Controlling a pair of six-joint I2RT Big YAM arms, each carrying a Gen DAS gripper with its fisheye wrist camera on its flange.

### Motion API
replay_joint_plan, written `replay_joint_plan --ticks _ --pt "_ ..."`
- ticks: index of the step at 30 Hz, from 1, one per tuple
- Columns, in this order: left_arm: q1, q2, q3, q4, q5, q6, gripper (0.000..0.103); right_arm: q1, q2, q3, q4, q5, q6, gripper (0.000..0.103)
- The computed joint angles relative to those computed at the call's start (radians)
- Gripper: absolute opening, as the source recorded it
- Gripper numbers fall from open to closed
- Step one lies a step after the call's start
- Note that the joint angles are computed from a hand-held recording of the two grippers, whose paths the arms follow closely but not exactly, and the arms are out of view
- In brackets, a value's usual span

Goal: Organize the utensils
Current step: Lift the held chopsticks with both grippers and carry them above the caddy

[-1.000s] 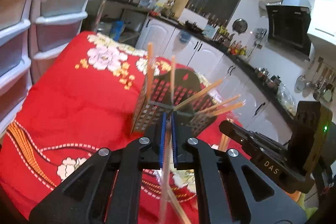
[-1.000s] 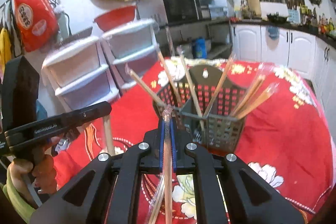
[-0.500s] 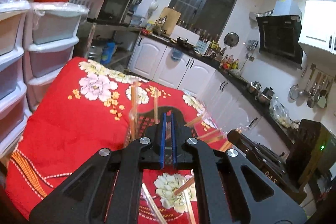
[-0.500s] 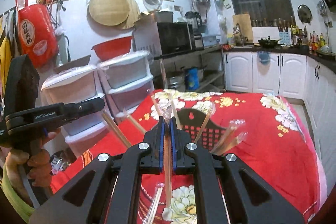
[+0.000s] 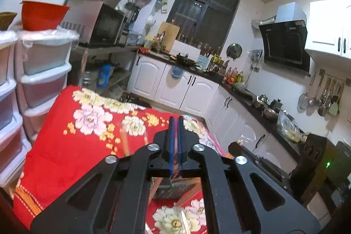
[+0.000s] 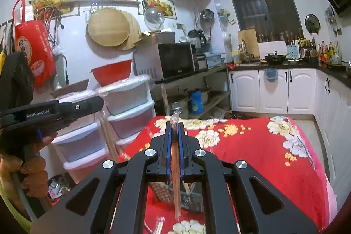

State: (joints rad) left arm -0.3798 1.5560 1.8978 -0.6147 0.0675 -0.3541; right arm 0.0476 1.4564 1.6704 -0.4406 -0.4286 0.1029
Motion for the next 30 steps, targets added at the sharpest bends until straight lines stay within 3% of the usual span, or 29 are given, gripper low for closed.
replay_joint_plan --ticks 7,11,18,26,30 --pt "-0.006 0.071 0.131 -0.027 -0.027 0.026 0.000 -0.002 0.047 0.067 0.036 0.009 0.033 0.006" --pt "-0.011 0.098 0.149 -0.055 -0.040 0.057 0.000 -0.004 0.068 0.095 0.034 0.016 0.040 0.006" --pt "-0.017 0.131 0.096 -0.133 0.014 0.097 0.000 -0.012 0.093 0.118 0.036 0.050 0.056 0.006" --pt "-0.038 0.127 -0.051 -0.156 0.055 0.170 0.007 -0.023 0.134 0.165 0.032 0.065 0.078 0.006" --pt "-0.036 0.142 -0.080 -0.178 0.073 0.173 0.007 -0.023 0.156 0.184 0.026 0.085 0.076 0.006"
